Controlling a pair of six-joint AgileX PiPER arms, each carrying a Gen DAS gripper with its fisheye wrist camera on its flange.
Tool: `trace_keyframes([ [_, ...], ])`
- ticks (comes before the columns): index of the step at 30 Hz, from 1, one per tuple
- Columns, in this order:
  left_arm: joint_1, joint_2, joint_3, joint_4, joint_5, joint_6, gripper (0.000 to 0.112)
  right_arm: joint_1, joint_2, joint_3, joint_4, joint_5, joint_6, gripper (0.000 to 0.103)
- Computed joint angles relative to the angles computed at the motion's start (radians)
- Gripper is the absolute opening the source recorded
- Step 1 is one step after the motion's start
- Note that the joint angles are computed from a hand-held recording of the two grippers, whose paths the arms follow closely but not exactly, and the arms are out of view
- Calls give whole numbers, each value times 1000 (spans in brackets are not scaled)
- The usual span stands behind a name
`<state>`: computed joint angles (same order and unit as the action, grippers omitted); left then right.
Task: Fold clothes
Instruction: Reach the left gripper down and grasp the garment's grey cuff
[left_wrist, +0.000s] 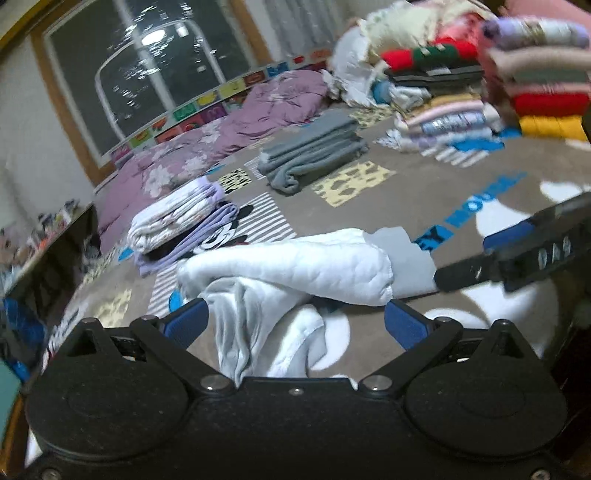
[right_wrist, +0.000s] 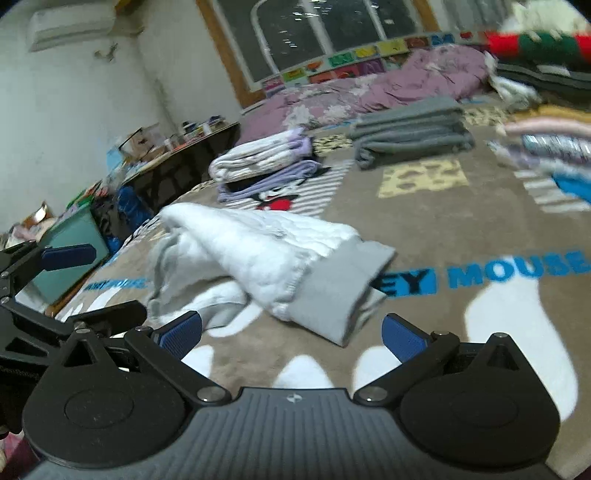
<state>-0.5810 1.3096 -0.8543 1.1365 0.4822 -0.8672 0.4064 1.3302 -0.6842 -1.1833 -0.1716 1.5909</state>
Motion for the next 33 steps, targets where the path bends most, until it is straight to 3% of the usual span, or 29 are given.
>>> trace_keyframes([
  [8,18,123,-56,36,-77,153,103,-216,52,62,-22,-246,110,103],
  [13,6,201,-94,92,-90,251,103,-258,91,60,-23,-326,123,103],
  [19,-4,293,-172,17,-79,498,102,-299,123,56,3,-392,123,103],
  [25,-30,376,-217,96,-61,576,101,-364,184,46,-10,-483,192,103],
  [28,-42,419,-251,108,-42,605,96,-372,201,39,2,-498,194,103],
  [33,-39,467,-335,-46,-13,762,81,-400,232,36,27,-544,198,103],
])
